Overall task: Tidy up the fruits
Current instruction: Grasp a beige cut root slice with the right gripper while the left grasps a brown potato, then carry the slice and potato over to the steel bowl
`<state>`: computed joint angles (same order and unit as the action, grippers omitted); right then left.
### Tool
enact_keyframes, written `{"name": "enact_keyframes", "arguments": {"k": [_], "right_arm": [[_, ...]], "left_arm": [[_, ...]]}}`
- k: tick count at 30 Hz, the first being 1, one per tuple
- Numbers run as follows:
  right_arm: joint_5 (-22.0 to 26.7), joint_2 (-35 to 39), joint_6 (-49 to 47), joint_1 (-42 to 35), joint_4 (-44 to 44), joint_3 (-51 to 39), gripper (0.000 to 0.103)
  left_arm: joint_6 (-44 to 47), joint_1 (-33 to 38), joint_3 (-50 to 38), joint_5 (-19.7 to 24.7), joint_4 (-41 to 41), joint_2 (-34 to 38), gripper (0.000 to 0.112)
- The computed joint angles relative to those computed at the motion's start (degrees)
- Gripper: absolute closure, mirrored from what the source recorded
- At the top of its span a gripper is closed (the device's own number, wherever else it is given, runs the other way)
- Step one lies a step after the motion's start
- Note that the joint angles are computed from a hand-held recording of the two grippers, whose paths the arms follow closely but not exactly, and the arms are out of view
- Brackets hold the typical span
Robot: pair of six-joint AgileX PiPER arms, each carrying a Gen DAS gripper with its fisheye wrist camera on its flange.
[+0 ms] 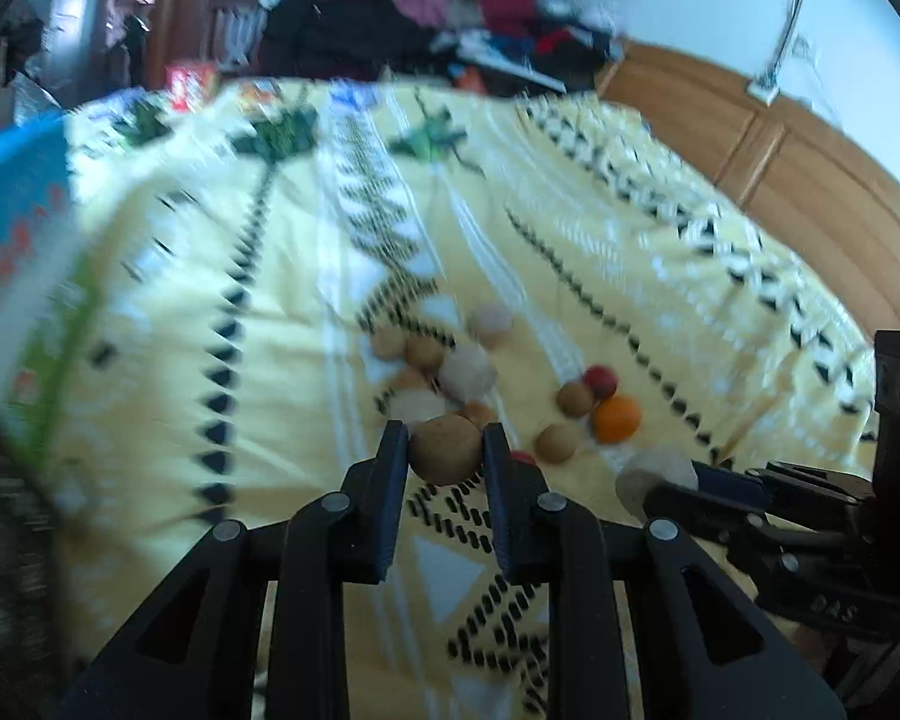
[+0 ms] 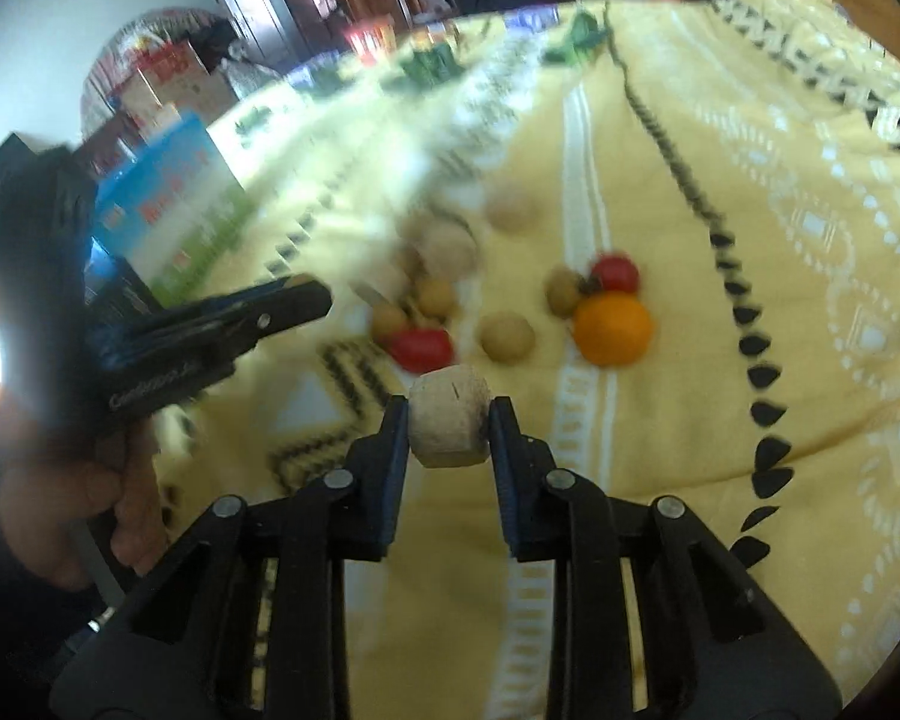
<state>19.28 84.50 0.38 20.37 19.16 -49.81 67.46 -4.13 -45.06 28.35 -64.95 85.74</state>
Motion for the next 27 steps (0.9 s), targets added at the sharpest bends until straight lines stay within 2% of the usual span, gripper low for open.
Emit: {"name": "enact_keyframes", "arguments": {"k": [6, 11, 18, 22, 27], "right_arm": [[4.0, -2.03, 16.63, 6.28, -15.65, -10.24, 0.076], [9.59, -0.18, 25.07, 12.92, -25.12, -22.5, 0.076], [17.61, 7.43, 26.89, 21.59, -27.98, -40.98, 0.076], [19.85, 11.94, 26.43, 25.23, -27.6, -49.48, 0.076], [23.06, 18.17, 23.3, 29.57, -27.62, -60.29, 0.076]], "left_arm": [[-9.9, 10.76, -2.99, 8.59, 10.14, -13.68, 0.088], [-10.71, 23.75, -9.2, 18.24, 11.44, -18.05, 0.088], [-7.89, 44.88, -19.03, 31.04, 9.31, -16.14, 0.088], [-5.29, 56.14, -24.67, 36.54, 6.85, -12.66, 0.088], [-3.54, 67.34, -32.21, 40.89, 4.78, -6.03, 0.087]]}}
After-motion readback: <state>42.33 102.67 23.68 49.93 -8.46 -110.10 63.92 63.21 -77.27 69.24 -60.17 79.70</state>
